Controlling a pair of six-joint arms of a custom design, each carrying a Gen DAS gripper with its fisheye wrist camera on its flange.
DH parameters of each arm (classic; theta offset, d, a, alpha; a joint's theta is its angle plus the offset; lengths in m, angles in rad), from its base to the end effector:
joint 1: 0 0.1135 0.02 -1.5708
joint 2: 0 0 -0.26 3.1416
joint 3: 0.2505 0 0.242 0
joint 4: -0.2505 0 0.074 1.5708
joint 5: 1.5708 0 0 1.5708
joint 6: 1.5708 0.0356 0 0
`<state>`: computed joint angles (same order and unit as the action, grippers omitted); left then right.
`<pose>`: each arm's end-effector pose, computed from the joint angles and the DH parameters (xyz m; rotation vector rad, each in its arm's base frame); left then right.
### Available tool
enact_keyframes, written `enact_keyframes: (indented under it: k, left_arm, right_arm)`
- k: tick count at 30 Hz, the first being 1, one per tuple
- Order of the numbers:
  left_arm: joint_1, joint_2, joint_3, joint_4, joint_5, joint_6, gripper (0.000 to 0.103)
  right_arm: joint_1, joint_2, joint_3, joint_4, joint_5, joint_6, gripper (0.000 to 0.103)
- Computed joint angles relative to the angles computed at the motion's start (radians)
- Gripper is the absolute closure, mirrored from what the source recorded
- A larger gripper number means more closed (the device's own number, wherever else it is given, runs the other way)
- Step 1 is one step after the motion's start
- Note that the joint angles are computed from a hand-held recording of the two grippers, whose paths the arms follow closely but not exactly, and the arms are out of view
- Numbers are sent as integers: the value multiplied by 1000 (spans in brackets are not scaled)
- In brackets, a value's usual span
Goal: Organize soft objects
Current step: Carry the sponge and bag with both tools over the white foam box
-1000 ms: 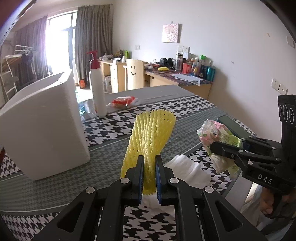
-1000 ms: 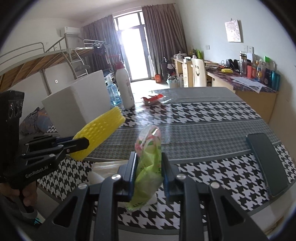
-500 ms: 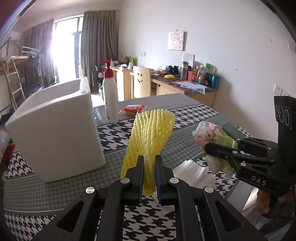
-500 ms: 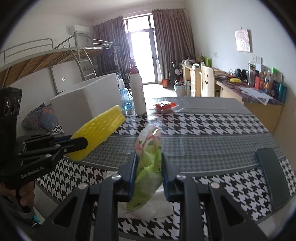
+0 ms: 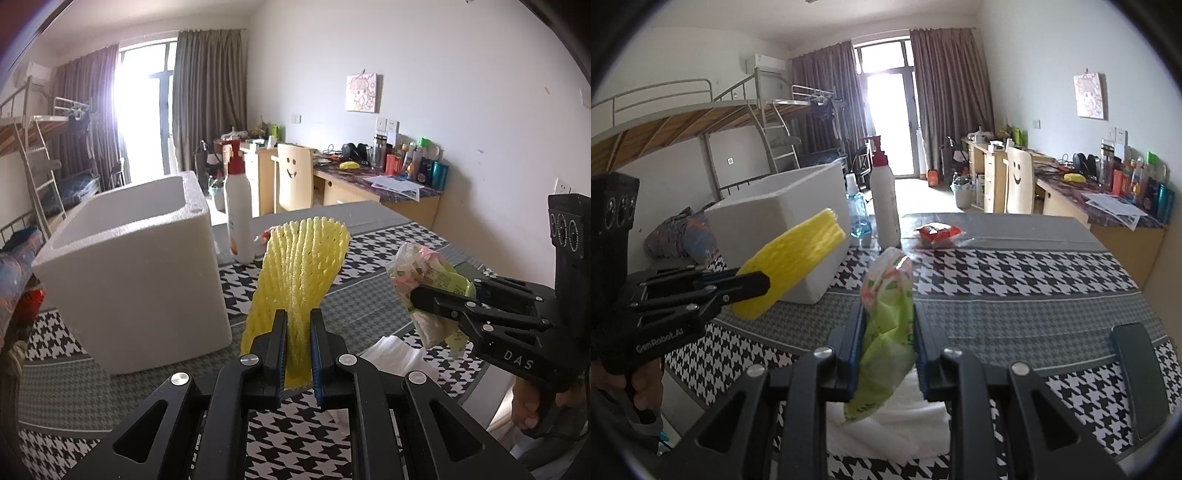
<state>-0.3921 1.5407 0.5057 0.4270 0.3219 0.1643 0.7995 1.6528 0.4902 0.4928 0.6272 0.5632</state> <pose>0.2470 -0.1143 0.1409 0.7747 2.0408 -0.4800 0.2032 0.1790 0.1174 0.0786 2.0979 0.1094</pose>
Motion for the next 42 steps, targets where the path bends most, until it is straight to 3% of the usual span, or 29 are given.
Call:
enact_keyframes:
  k: [6, 42]
  left_arm:
    - [8, -22, 7, -2, 1, 4, 91]
    - [85, -8, 167, -71, 25, 19, 91]
  right_arm:
    - [-27, -13, 21, -26, -44, -19, 74]
    - [-87, -49, 166, -75, -72, -147, 74]
